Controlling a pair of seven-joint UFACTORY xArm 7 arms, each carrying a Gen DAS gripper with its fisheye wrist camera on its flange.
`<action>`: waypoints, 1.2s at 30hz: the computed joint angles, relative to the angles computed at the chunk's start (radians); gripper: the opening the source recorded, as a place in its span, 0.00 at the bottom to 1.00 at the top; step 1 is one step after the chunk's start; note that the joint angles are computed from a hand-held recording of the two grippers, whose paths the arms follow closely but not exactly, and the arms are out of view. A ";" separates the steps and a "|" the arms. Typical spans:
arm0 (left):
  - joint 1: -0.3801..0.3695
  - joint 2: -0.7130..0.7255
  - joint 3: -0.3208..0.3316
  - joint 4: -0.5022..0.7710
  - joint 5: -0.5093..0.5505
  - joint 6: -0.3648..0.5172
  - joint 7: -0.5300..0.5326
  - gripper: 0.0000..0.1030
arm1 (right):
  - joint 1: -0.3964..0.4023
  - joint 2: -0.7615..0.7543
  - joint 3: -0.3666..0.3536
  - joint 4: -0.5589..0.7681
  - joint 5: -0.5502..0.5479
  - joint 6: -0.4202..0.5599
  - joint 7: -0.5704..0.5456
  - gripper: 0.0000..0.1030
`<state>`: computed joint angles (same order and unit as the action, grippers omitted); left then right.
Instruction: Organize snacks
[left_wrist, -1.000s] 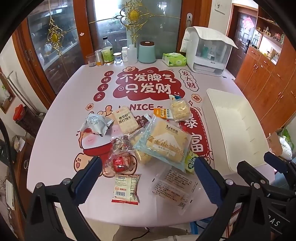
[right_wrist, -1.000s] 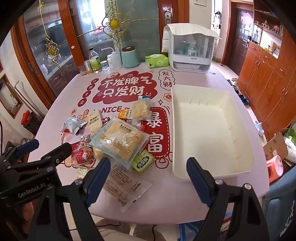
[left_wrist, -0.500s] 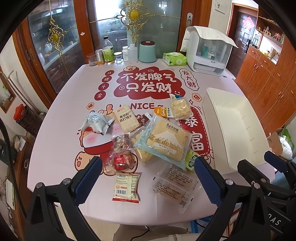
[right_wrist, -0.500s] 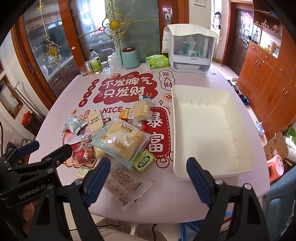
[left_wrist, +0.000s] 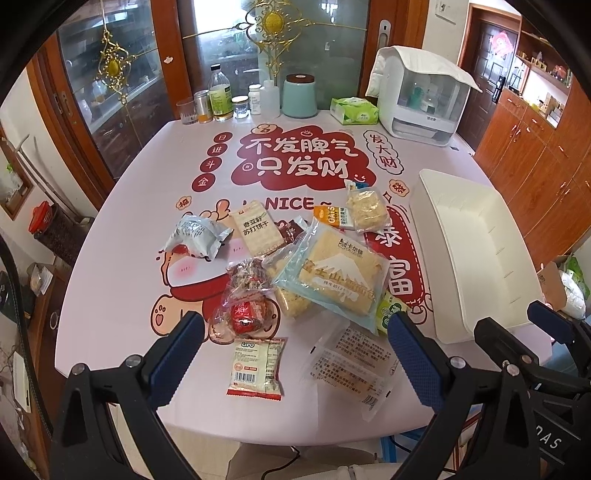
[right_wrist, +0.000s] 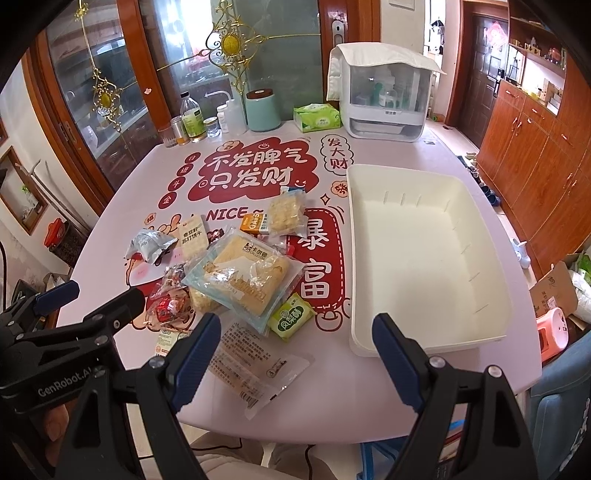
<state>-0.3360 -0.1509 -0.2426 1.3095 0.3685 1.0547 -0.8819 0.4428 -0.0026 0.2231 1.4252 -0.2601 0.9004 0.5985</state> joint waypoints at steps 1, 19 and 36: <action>0.000 -0.001 0.001 -0.003 -0.003 -0.001 0.000 0.96 | -0.002 -0.006 -0.003 -0.009 0.011 -0.004 -0.010 0.83; 0.017 -0.004 0.014 -0.038 -0.035 0.005 -0.006 0.96 | 0.019 0.065 -0.008 0.045 0.042 0.014 -0.055 0.83; 0.022 -0.003 0.022 -0.049 -0.034 0.022 0.014 0.96 | 0.036 0.099 -0.015 0.069 0.059 0.028 -0.058 0.83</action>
